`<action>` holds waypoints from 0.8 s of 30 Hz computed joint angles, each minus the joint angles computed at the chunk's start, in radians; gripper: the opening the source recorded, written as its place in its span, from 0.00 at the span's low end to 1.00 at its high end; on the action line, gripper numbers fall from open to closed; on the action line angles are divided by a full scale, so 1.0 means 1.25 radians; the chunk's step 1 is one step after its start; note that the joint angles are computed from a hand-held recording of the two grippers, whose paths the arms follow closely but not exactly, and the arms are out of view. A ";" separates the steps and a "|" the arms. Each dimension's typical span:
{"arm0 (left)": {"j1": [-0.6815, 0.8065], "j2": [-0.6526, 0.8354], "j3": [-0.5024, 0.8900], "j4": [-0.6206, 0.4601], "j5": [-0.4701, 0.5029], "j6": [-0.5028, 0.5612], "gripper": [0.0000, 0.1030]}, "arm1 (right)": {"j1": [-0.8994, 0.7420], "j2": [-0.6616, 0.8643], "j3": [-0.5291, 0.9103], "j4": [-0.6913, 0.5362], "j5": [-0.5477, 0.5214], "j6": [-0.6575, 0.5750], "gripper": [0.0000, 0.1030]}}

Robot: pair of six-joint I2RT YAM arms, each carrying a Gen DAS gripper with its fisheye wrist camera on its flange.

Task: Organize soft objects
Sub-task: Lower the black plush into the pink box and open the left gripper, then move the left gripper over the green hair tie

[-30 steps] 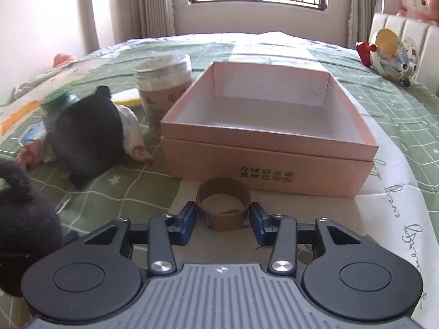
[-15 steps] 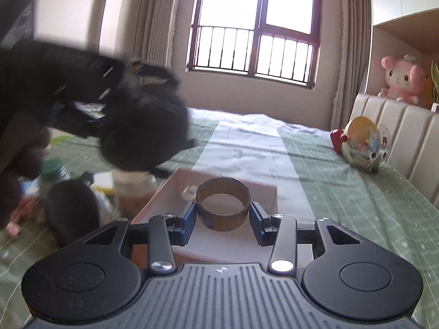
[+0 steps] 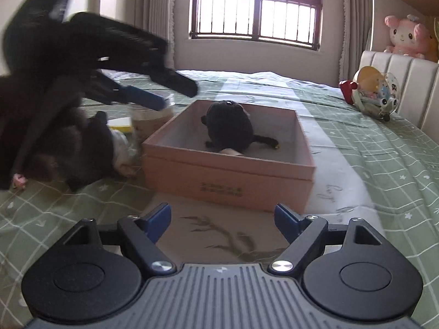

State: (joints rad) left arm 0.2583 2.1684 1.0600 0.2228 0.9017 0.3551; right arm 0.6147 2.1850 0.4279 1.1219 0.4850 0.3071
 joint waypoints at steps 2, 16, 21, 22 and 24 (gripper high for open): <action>0.082 -0.043 -0.099 0.054 0.026 0.070 0.60 | 0.054 0.002 0.015 -0.013 0.037 0.029 0.82; 0.509 0.147 0.041 0.083 0.029 -0.008 0.60 | 0.290 0.127 0.300 -0.198 0.187 0.086 0.86; 0.489 0.183 0.093 0.017 0.032 0.060 0.60 | 0.310 0.151 0.324 -0.210 0.221 0.056 0.86; 0.472 0.181 0.093 0.037 0.016 0.053 0.60 | 0.310 0.152 0.321 -0.208 0.217 0.056 0.87; 0.455 0.180 0.092 0.060 -0.014 0.042 0.60 | 0.301 0.157 0.332 -0.228 0.199 0.062 0.87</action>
